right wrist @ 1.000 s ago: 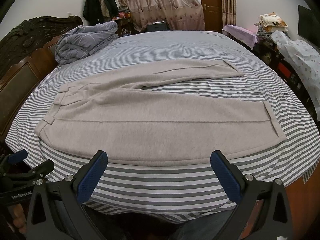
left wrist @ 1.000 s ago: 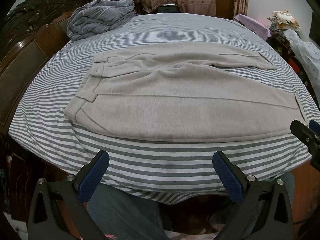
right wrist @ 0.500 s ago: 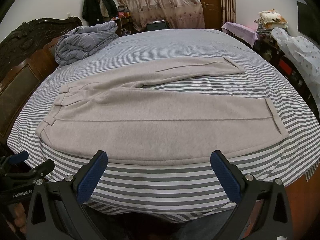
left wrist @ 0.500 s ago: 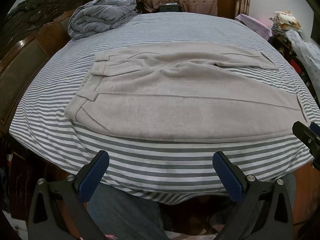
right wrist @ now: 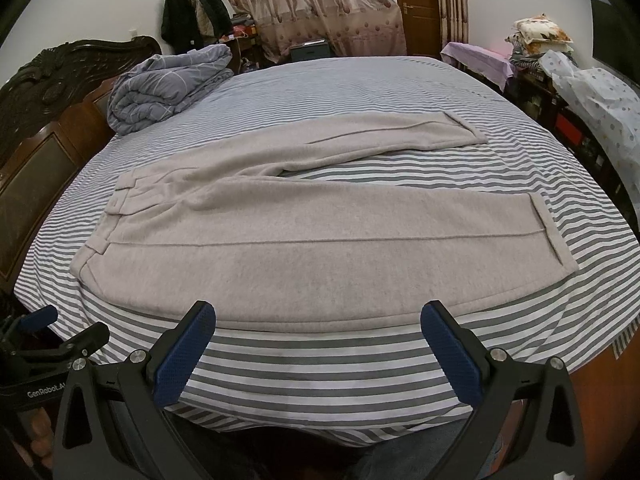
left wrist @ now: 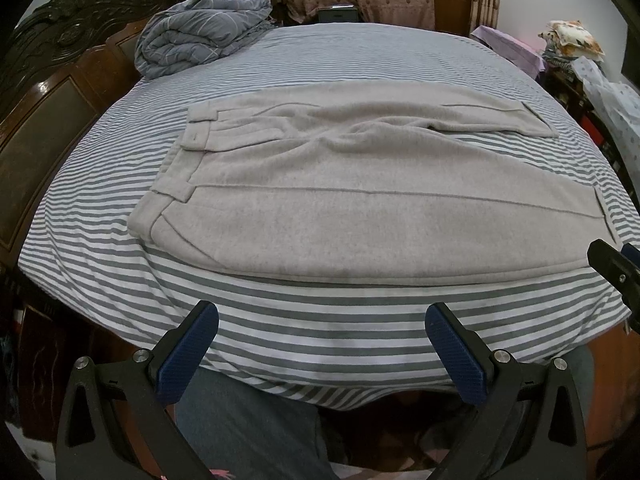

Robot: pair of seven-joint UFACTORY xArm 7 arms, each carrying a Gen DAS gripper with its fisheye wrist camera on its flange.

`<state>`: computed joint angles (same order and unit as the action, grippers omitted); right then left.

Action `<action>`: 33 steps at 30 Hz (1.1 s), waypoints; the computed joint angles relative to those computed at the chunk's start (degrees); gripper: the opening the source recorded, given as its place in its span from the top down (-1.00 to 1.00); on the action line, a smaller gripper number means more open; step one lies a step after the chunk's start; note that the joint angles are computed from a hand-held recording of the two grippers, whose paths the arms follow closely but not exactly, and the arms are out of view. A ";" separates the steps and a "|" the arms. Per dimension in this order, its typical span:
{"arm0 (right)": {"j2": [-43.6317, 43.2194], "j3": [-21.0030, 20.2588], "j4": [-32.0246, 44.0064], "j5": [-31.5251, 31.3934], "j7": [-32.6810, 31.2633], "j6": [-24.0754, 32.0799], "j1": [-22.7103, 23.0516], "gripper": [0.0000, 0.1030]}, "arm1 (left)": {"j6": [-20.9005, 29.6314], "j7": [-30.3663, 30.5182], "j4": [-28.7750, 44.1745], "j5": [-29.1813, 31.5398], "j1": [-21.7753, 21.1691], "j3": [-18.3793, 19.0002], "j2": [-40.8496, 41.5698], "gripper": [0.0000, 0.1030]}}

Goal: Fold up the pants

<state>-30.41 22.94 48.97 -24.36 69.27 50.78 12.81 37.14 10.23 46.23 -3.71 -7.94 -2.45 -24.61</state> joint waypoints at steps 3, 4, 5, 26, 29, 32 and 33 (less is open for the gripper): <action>0.02 -0.08 -0.02 0.05 -0.12 -0.03 0.09 -0.97 | -0.23 -0.05 -0.05 0.09 0.01 0.01 0.19 -0.99; 0.00 -0.15 -0.06 0.05 -0.15 -0.10 0.09 -0.97 | -0.20 -0.02 -0.03 0.08 0.00 0.03 0.19 -0.99; 0.10 -0.16 -0.01 0.10 -0.24 -0.08 0.12 -0.97 | -0.20 -0.06 0.01 0.11 0.00 -0.01 0.25 -0.99; 5.26 -2.53 2.11 1.19 -2.82 -0.76 0.70 -0.97 | -1.54 1.14 3.72 -0.25 0.98 0.61 7.10 -0.99; 6.93 -2.81 2.88 0.80 -2.89 -0.89 0.76 -0.97 | -2.20 1.05 4.93 0.02 1.45 0.62 8.92 -0.99; 8.66 -3.31 3.75 0.45 -3.11 -1.09 0.96 -0.97 | -3.11 1.46 6.48 -0.14 1.87 0.95 11.21 -0.99; 9.04 -3.64 3.81 0.43 -3.29 -1.30 1.10 -0.97 | -3.35 1.51 6.98 -0.01 2.06 0.95 11.88 -0.98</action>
